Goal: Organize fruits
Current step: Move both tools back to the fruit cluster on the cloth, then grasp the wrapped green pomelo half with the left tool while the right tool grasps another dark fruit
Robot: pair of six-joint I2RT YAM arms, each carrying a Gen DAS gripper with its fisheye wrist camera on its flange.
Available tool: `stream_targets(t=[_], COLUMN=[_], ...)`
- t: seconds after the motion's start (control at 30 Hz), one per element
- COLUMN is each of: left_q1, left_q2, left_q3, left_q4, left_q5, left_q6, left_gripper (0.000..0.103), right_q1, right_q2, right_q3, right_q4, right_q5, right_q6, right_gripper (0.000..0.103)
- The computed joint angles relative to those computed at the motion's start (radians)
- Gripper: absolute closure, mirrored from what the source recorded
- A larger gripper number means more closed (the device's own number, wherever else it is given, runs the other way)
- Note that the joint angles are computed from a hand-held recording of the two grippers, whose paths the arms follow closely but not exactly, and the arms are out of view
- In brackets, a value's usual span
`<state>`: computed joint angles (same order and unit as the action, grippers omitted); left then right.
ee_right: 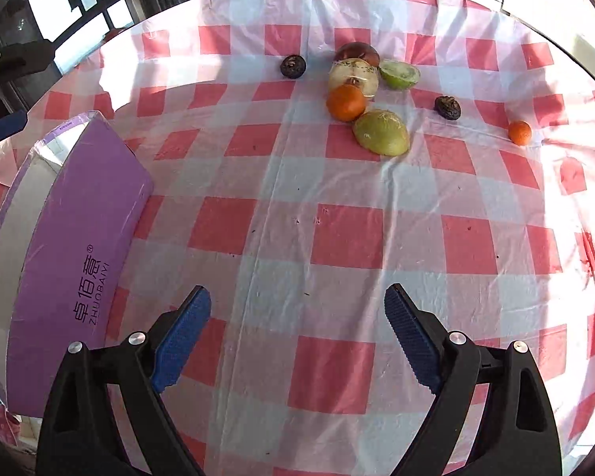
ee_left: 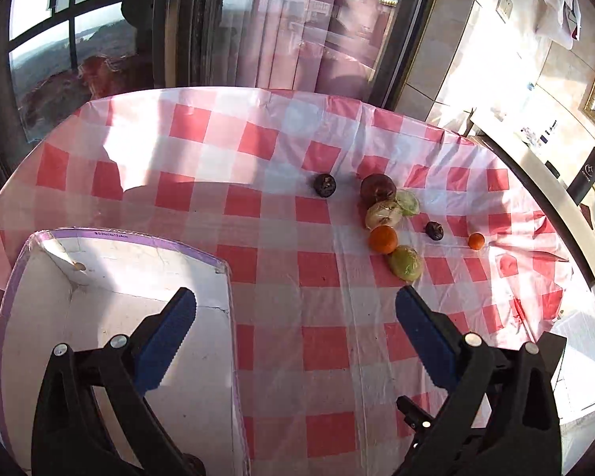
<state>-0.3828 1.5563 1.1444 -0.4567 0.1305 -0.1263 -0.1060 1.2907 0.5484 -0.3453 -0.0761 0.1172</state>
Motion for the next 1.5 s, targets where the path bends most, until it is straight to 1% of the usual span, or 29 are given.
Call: stream_targets(t=[0.1,0.17,0.23,0.33,0.47,0.53,0.6,0.67,0.7,0.77,0.8,0.87,1.03,1.1,1.13,1.2,1.27,1.3,1.33,1.37,1.5], left_q1=[-0.148,-0.224,-0.286,-0.351,-0.394,-0.405,-0.407,-0.408,-0.408,-0.407,-0.406,-0.400,-0.395,-0.396,-0.397,-0.399,-0.403,-0.407,-0.410,-0.413,-0.421], left_q2=[0.131,0.238,0.323,0.455,0.622,0.690,0.746,0.778,0.794,0.829,0.843,0.852,0.900,0.932,0.947,0.978,1.006,1.021,1.034,1.046,1.091], left_q3=[0.047,0.103,0.138,0.220,0.369,0.442,0.509,0.543,0.563,0.606,0.623,0.626,0.711,0.770,0.798,0.852,0.902,0.925,0.947,0.967,1.043], left_q4=[0.007,0.006,0.037,0.067,0.045,0.025,-0.003,-0.007,-0.015,-0.039,-0.049,-0.031,-0.057,-0.080,-0.091,-0.107,-0.117,-0.117,-0.119,-0.121,-0.133], left_q5=[-0.032,-0.069,-0.120,-0.186,-0.244,-0.271,-0.278,-0.293,-0.298,-0.312,-0.318,-0.314,-0.324,-0.331,-0.335,-0.341,-0.348,-0.352,-0.356,-0.361,-0.379], left_q6=[-0.038,-0.057,-0.075,-0.104,-0.147,-0.168,-0.189,-0.202,-0.203,-0.201,-0.198,-0.203,-0.210,-0.221,-0.228,-0.238,-0.238,-0.235,-0.233,-0.234,-0.246], left_gripper=[0.002,0.002,0.002,0.002,0.002,0.002,0.003,0.004,0.006,0.012,0.016,0.018,0.020,0.021,0.021,0.021,0.024,0.028,0.031,0.031,0.031], right_q1=[-0.175,-0.276,-0.371,-0.493,-0.583,-0.590,-0.577,-0.555,-0.542,-0.518,-0.505,-0.477,-0.428,-0.416,-0.412,-0.409,-0.412,-0.416,-0.419,-0.422,-0.430], right_q2=[0.049,0.095,0.165,0.269,0.397,0.469,0.533,0.605,0.642,0.713,0.749,0.820,0.977,1.018,1.032,1.043,1.048,1.050,1.054,1.057,1.076], right_q3=[-0.008,0.006,0.035,0.083,0.161,0.222,0.278,0.354,0.401,0.498,0.549,0.654,0.897,0.966,0.988,1.000,1.007,1.011,1.016,1.021,1.057], right_q4=[0.027,0.044,0.063,0.099,0.160,0.178,0.216,0.239,0.238,0.231,0.225,0.208,0.162,0.146,0.144,0.158,0.157,0.156,0.153,0.149,0.129], right_q5=[-0.034,-0.053,-0.066,-0.099,-0.145,-0.163,-0.170,-0.171,-0.174,-0.184,-0.186,-0.183,-0.182,-0.184,-0.185,-0.191,-0.198,-0.203,-0.210,-0.217,-0.225], right_q6=[-0.114,-0.171,-0.222,-0.289,-0.378,-0.412,-0.441,-0.458,-0.459,-0.455,-0.454,-0.457,-0.443,-0.436,-0.432,-0.427,-0.421,-0.415,-0.410,-0.408,-0.413], right_gripper=[0.017,0.017,0.017,0.018,0.019,0.020,0.020,0.020,0.020,0.022,0.023,0.025,0.028,0.035,0.037,0.046,0.051,0.053,0.053,0.053,0.053])
